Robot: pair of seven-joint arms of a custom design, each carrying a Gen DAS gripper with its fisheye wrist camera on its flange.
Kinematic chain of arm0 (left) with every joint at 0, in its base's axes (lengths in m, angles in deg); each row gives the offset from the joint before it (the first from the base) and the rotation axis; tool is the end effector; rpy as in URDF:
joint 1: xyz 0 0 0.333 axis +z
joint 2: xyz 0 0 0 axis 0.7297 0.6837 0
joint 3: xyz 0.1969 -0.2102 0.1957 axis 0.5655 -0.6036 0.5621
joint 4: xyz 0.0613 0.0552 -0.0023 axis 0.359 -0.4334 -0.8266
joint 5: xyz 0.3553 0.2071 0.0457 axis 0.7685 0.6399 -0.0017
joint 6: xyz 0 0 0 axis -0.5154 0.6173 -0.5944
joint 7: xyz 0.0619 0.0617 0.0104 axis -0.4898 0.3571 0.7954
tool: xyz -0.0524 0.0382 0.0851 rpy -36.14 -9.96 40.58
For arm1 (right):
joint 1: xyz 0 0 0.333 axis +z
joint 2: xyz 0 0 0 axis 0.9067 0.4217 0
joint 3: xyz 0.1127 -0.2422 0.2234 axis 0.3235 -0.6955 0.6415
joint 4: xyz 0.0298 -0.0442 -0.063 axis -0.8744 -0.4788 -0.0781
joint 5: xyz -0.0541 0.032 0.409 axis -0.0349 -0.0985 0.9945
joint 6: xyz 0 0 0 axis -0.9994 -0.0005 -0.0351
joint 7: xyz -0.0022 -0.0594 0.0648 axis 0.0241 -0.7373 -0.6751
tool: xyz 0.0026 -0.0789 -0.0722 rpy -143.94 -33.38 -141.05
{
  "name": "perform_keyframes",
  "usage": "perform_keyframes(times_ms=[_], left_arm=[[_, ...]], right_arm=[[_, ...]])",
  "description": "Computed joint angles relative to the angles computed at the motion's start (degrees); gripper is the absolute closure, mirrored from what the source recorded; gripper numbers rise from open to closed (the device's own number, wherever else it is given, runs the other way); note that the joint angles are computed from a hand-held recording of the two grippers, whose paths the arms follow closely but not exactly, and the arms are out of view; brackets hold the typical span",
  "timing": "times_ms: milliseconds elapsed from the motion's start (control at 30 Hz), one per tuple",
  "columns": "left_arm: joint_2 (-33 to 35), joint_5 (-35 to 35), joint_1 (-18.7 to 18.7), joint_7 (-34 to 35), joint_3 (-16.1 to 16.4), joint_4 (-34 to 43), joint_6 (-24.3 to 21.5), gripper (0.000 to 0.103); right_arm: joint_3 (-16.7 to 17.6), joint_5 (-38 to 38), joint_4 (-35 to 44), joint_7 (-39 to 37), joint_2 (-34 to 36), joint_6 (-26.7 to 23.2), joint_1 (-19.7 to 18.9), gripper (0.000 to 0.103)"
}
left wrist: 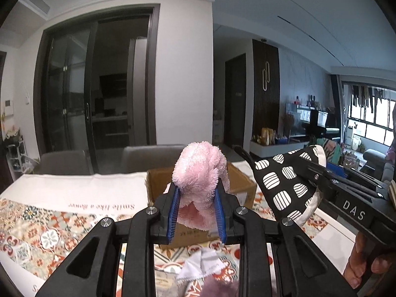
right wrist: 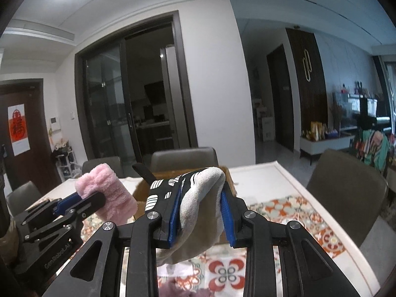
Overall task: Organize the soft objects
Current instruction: 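Lift and carry both held soft items over the cardboard box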
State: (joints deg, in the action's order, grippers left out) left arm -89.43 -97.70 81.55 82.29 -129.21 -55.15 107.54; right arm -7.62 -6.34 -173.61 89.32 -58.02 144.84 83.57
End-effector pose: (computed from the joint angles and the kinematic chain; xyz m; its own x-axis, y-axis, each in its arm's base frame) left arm 0.4437 -0.1027 0.6166 0.1132 -0.9936 0.0030 -0.2606 -0.0325 -0.9649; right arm 0.4970 0.2184 0.6060 0.4266 -0.8954 -0.1276 -0.2818 0.0024 -0.9595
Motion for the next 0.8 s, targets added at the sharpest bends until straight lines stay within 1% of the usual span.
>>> perform_keyframes(times_ms=[33,67,133,200,333,533,633,700,800], left_arm=[[0.0,0.1,0.3,0.1,0.0,0.2,0.4,0.077],[0.1,0.2,0.4,0.2,0.0,0.4,0.8,0.077],[0.2,0.0,1.2,0.7,-0.4,0.8,1.5,0.077],[0.5,-0.3,2.0,1.3,-0.9,1.4,2.2,0.077],[1.6,-1.3,3.2,3.1,-1.5,2.5,3.3,0.077],[3.2,-3.1,7.0,5.3,-4.6,4.5,3.6,0.077],[4.0,-3.7,8.8,5.9,-6.5,5.6,3.6,0.077],[4.5,-3.9,10.5,6.1,-7.8,6.4,3.4,0.077],[5.9,-3.6,12.7,6.3,-9.5,7.7,3.3,0.077]], right_arm=[[0.6,0.6,0.1,-0.7,0.1,0.4,-0.4,0.072],[2.0,2.4,0.2,-2.6,0.2,0.8,-1.5,0.072],[3.4,4.4,0.4,-4.8,0.2,1.4,-2.3,0.072],[3.2,4.7,1.2,-5.2,0.7,2.0,-2.0,0.072],[5.6,9.4,2.0,-9.9,1.4,3.3,-3.3,0.072],[7.0,14.0,4.3,-15.4,3.5,3.8,-3.2,0.072],[5.4,10.4,6.3,-12.2,5.0,3.2,-2.3,0.072],[4.5,6.4,8.3,-8.5,6.4,2.8,-2.2,0.072],[5.0,6.8,9.9,-9.2,8.0,2.4,-2.6,0.072]])
